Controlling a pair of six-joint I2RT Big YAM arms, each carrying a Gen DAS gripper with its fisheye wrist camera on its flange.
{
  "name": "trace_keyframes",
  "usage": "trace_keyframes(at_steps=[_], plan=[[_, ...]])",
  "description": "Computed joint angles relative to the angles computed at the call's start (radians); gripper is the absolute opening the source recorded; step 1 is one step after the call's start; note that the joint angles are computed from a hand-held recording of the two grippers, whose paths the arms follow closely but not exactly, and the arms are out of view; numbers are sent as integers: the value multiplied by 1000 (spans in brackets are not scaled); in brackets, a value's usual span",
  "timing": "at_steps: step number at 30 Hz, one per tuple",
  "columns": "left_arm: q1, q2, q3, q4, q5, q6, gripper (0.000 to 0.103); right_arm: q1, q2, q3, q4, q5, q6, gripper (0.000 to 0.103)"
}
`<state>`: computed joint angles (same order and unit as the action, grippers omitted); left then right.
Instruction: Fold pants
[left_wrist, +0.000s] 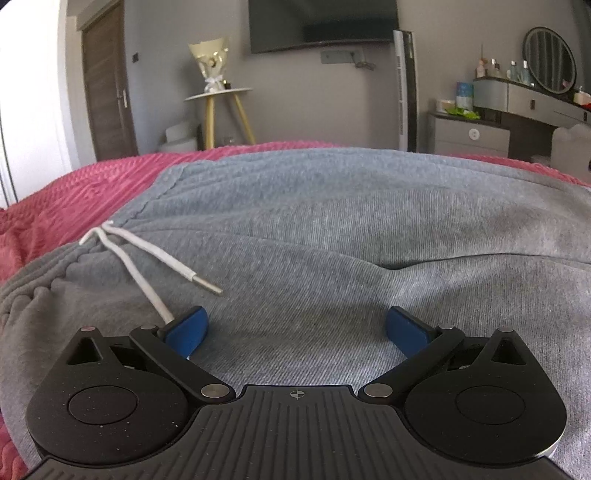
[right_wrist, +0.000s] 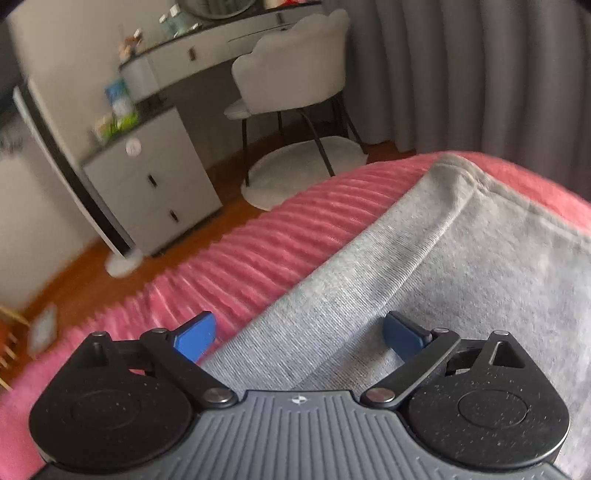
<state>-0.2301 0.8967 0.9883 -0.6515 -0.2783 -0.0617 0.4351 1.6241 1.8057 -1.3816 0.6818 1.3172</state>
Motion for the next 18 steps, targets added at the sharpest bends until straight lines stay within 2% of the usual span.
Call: trace_keyframes(at_steps=[2,4,5,6,7,8,9,11,14,16,18], plan=[[1,-2,-1,0,1,1,103,9,69,78,-104,28,-7,95],[3,-3,-2,0,6,-2,103,17,118,150,-205,29,15,85],[5,-1,-2,2,10,-4,103,21,124,167,-224,26,27,72],[7,1,-1,3,14,-4,103,22,121,177,-237,15,46,52],[8,0,0,2,15,-4,103,24,109,175,-232,2,59,40],[9,-1,0,1,18,-5,103,22,91,164,-215,-16,69,21],[12,0,1,0,23,-5,103,20,60,136,-181,-45,75,12],[22,-1,4,-5,41,-8,103,27,12,92,-145,-80,95,7],[49,-6,11,-20,95,-14,103,77,-48,40,-123,-72,144,6],[75,-12,18,-35,148,-11,103,144,-103,-16,-115,-57,211,6],[101,-18,28,-56,194,-12,103,234,-144,-45,-146,-14,299,6]])
